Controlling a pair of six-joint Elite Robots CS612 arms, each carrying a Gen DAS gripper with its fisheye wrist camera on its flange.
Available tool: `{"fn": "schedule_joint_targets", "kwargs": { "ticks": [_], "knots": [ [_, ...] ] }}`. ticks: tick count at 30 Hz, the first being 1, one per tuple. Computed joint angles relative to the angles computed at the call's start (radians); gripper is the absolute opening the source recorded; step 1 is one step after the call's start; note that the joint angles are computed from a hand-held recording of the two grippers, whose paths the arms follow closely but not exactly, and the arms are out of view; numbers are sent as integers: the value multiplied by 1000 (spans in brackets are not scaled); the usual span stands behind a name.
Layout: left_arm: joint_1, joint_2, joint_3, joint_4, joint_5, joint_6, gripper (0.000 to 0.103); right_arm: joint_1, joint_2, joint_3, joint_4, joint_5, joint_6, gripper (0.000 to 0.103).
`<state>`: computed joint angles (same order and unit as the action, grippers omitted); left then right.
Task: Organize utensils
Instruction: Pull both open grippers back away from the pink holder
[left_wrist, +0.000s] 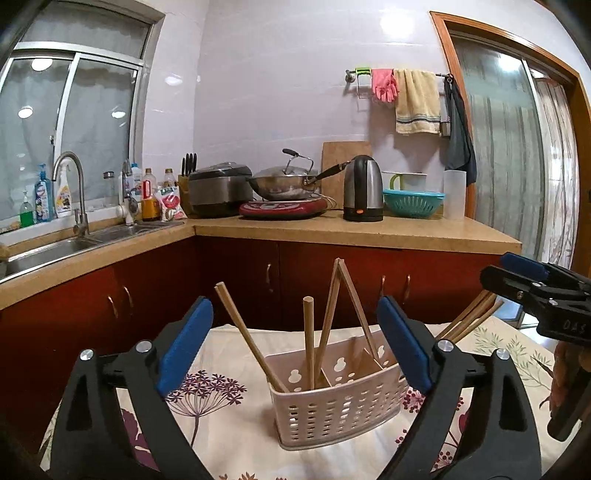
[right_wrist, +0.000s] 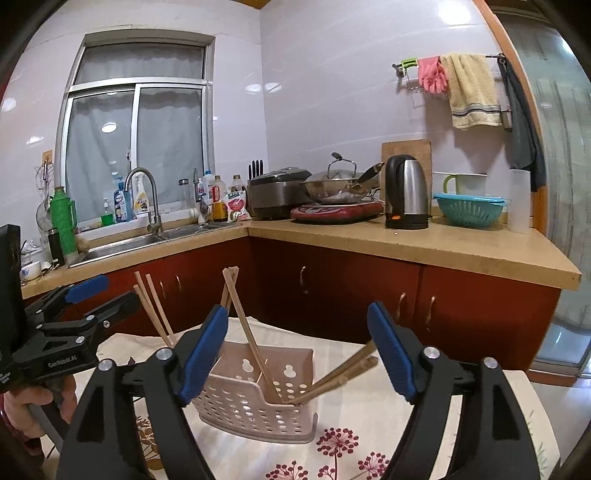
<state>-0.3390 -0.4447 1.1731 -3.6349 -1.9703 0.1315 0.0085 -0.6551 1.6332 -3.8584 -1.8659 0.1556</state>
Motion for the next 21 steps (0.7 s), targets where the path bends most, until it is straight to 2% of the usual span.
{"fn": "schedule_joint_targets", "kwargs": {
  "ticks": [9,14,21],
  "knots": [
    [5,-54,142,-103,56,-10,93,36,-21,63,-25,-96,34,84],
    [8,-84,240,-152,86,-3,94,72,-17,101,-21,-176,47,85],
    [19,-121,358,-147,118,-9,94,104,-27,160,23,-208,71,85]
  ]
}}
